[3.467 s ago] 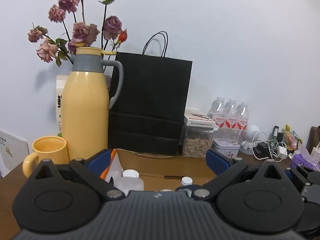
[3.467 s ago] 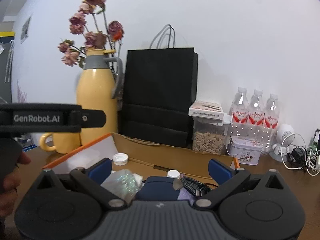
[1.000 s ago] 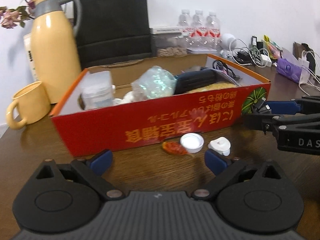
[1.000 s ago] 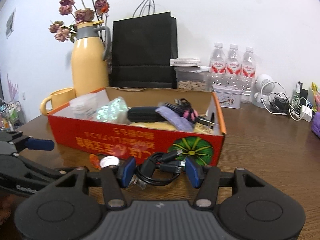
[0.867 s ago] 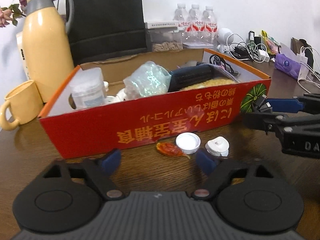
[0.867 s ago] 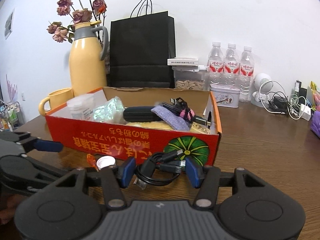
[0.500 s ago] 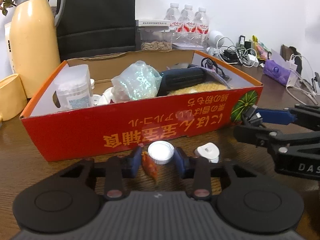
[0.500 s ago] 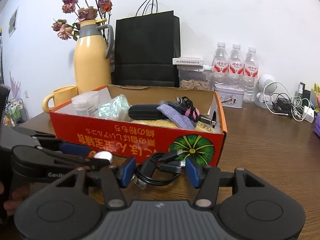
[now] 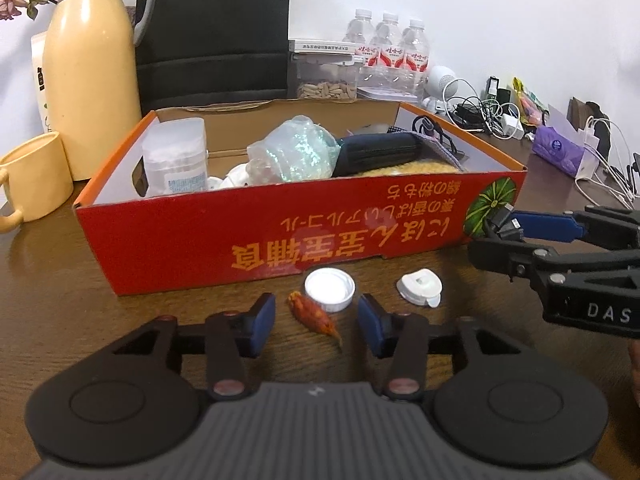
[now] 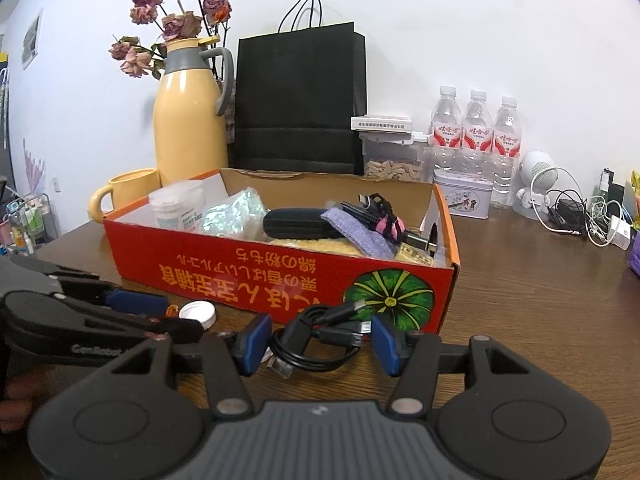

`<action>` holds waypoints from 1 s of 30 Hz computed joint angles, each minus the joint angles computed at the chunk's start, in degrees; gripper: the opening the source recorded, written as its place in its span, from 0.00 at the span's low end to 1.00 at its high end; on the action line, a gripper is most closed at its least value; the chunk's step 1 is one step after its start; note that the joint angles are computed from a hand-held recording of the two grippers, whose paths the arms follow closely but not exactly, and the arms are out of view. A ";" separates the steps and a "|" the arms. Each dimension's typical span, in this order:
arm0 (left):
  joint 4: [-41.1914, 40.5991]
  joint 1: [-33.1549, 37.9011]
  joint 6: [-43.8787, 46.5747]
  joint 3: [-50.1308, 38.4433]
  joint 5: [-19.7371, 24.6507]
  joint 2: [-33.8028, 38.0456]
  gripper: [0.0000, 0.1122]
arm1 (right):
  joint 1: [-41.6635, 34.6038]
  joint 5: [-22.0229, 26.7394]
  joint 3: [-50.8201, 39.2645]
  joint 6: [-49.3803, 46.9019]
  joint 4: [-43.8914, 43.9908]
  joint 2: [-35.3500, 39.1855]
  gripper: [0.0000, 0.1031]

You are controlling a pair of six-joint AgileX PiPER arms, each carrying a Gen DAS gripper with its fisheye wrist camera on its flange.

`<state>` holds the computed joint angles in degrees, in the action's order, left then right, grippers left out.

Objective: Organize objects
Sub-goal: 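Carry the red chili and black cable into the box, opening both grippers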

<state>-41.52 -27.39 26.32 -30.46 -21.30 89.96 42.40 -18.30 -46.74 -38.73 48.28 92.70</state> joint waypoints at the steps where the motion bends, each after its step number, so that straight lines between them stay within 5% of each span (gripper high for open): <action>1: -1.09 -0.43 0.89 0.22 -0.49 -0.01 0.33 | 0.06 -0.02 0.01 -0.03 0.01 -0.02 0.52; 2: -2.73 -0.86 2.31 0.24 -1.02 0.05 0.21 | 0.12 -0.04 0.04 -0.03 -0.03 -0.05 0.52; 5: 0.67 -0.10 -1.32 0.94 -0.33 -0.63 0.14 | 0.18 -0.05 0.13 -0.06 -0.24 -0.13 0.52; 20: -15.87 -8.21 8.40 5.21 -11.02 -12.35 0.14 | 2.09 -3.85 1.54 1.86 -4.23 -2.16 0.52; 30: -16.16 -4.41 13.32 -7.10 -11.05 -10.42 0.14 | 1.90 -0.73 -12.71 -17.57 7.25 1.43 0.52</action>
<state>-57.67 -31.81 39.64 -37.56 -32.35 79.54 44.30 -19.03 -59.45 -56.30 55.53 94.13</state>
